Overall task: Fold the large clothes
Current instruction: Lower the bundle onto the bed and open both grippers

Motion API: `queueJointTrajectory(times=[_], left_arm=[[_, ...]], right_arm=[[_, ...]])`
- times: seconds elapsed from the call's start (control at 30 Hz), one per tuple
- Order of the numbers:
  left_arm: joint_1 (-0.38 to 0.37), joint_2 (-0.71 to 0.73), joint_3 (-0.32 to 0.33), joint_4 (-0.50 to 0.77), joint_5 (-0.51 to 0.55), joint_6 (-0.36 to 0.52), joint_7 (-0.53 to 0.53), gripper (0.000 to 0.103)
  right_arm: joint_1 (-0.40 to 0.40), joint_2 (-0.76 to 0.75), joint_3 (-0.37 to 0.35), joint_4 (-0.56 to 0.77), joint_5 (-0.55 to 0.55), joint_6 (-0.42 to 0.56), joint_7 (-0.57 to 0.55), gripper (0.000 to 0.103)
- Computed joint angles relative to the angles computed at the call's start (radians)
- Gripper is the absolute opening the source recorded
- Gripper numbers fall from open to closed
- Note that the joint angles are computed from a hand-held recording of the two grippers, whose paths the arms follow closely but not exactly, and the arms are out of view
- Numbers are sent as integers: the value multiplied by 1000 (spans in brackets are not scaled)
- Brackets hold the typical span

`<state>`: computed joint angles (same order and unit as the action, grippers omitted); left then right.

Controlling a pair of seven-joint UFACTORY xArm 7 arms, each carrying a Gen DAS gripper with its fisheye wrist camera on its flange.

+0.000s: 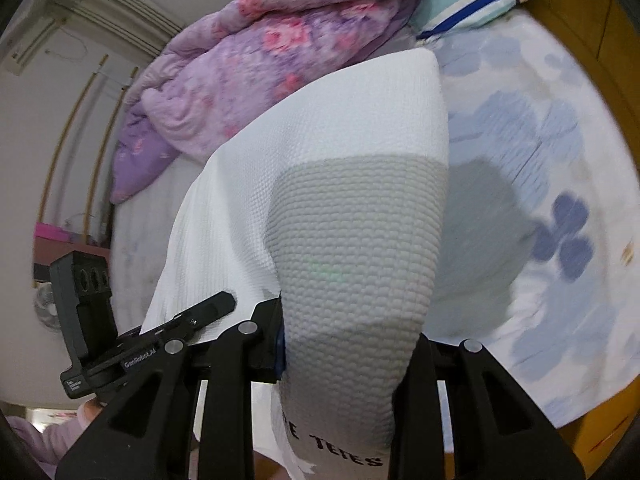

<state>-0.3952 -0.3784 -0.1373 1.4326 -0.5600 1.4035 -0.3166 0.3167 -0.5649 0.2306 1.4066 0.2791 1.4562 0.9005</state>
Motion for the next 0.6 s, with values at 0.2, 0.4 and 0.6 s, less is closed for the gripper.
queueJointTrajectory(times=[0.2, 0.4, 0.6], left_arm=[[-53, 152, -133, -17, 238, -85, 6, 64], [-49, 98, -95, -125, 265, -56, 13, 61], [-70, 229, -115, -46, 284, -170, 90, 39]], right_arm=[[-114, 27, 14, -54, -267, 274, -40, 74], [-99, -174, 4, -321, -187, 151, 24, 44], [-103, -170, -41, -478, -122, -81, -22, 6]])
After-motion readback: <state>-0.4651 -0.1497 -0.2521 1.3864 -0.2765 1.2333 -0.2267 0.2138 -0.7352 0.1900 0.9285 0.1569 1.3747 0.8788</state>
